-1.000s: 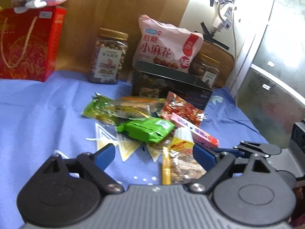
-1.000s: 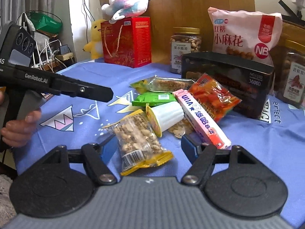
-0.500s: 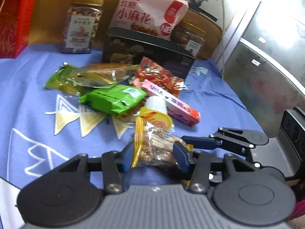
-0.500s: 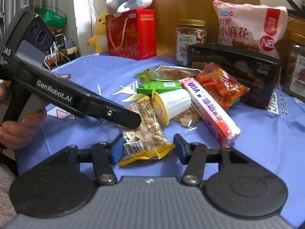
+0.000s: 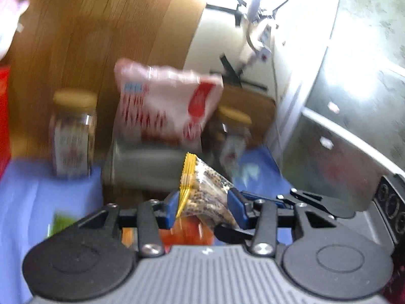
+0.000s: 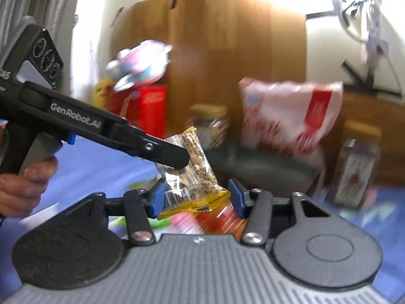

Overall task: Organize snacks
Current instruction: 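Carry the peanut bag into the open black tin and open the left gripper, then move the left gripper to the yellow-lidded pudding cup and grasp it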

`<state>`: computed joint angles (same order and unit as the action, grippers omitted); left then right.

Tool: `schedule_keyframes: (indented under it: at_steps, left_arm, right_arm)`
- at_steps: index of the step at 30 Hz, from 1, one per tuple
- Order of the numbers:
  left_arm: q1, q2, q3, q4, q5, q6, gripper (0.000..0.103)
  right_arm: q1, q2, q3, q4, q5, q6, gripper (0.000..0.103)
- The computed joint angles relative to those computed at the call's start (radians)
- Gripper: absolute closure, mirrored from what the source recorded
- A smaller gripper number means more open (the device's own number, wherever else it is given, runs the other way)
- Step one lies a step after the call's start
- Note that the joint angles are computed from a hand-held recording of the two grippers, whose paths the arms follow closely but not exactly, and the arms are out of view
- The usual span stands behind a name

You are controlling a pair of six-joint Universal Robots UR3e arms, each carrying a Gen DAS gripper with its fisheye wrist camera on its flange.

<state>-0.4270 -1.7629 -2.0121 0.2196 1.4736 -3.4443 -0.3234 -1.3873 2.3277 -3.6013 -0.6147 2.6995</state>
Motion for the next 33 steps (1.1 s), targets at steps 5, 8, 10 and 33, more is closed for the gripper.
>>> schedule_keyframes:
  at_steps: [5, 8, 10, 33]
  left_arm:
    - [0.033, -0.249, 0.319, -0.030, 0.015, -0.043, 0.062]
    - [0.058, -0.356, 0.435, -0.064, 0.001, -0.089, 0.062]
    - [0.060, -0.417, 0.498, -0.096, 0.022, -0.119, 0.060]
    - [0.336, -0.045, -0.237, 0.127, -0.042, -0.024, 0.025]
  right_arm:
    - [0.127, 0.207, -0.353, 0.082, -0.204, 0.086, 0.048]
    - [0.187, 0.306, -0.489, 0.141, -0.315, 0.061, 0.048]
    - [0.222, 0.367, -0.556, 0.170, -0.384, 0.034, 0.047]
    - [-0.003, 0.312, 0.029, -0.484, -0.103, 0.388, 0.037]
